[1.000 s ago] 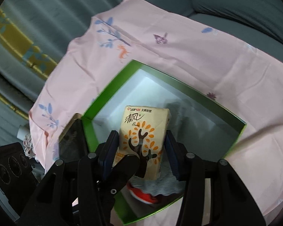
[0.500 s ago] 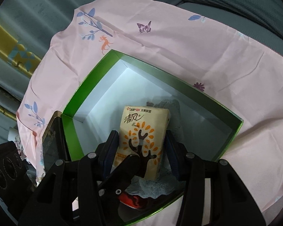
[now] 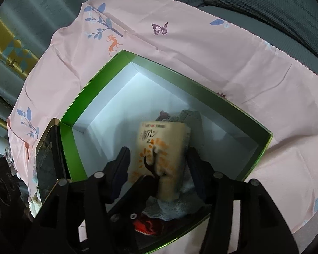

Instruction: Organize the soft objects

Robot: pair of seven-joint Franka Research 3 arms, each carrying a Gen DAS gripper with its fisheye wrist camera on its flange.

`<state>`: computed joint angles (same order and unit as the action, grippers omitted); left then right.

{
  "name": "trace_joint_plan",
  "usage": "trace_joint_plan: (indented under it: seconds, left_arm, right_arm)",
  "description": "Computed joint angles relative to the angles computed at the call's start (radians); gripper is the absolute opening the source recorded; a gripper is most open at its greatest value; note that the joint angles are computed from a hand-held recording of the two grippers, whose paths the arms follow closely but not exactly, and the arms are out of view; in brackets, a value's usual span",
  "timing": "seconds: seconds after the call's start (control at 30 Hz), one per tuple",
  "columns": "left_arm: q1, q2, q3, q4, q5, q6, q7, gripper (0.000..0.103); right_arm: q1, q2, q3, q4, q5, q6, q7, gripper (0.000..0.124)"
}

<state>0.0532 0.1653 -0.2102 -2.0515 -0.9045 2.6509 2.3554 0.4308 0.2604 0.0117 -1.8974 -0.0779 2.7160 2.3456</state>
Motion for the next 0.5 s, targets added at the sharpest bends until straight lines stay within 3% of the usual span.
trace_joint_plan:
  seconds: [0.1, 0.17, 0.23, 0.5]
  left_arm:
    - [0.01, -0.029, 0.007, -0.015, -0.02, -0.027, 0.021, 0.04]
    - [0.014, -0.061, 0.018, -0.036, -0.052, -0.033, 0.048, 0.058]
    - [0.008, -0.105, 0.033, -0.073, -0.087, -0.007, 0.081, 0.067]
    - [-0.005, -0.256, 0.148, -0.191, -0.201, -0.026, 0.148, 0.083]
  right_arm:
    - [0.007, -0.007, -0.004, -0.006, -0.01, 0.012, 0.006, 0.062]
    - [0.025, -0.023, -0.021, -0.022, -0.06, 0.028, 0.05, 0.071]
    - [0.028, -0.041, -0.024, -0.047, -0.086, 0.072, 0.076, 0.08]
    - [0.07, -0.08, -0.051, -0.084, -0.292, 0.134, 0.238, 0.095]
